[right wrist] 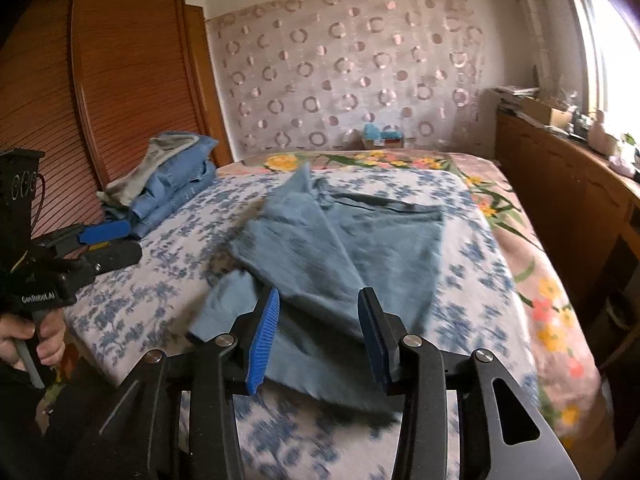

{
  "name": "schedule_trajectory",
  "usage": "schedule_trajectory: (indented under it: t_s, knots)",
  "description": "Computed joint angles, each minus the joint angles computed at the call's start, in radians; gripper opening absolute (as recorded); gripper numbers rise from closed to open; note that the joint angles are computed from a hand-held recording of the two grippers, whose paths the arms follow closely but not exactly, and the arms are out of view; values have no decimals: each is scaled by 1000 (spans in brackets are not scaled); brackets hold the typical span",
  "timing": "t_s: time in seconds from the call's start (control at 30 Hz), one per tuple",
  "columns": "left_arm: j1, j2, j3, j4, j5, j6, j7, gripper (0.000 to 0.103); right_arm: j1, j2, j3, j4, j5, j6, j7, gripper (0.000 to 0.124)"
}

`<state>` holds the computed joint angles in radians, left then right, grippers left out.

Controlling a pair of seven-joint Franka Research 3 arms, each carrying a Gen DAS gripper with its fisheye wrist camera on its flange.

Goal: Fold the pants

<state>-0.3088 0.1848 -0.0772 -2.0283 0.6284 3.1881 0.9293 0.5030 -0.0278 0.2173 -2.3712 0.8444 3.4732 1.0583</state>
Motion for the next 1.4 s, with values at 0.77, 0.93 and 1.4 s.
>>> schedule_trajectory:
  t_s: [0.77,0.93,1.4]
  knots:
    - [218,78,-172,69,-298,-14,347,73,25,412,-160,601,-548,-533,234,33]
    - [245,90,-199,76,-343,-14,383,73,33,483,-181,699,-679,-603,329,32]
    - [241,103,-211,87,-391,-33,432,73,-33,457,-113,647,-736,-522,385,7]
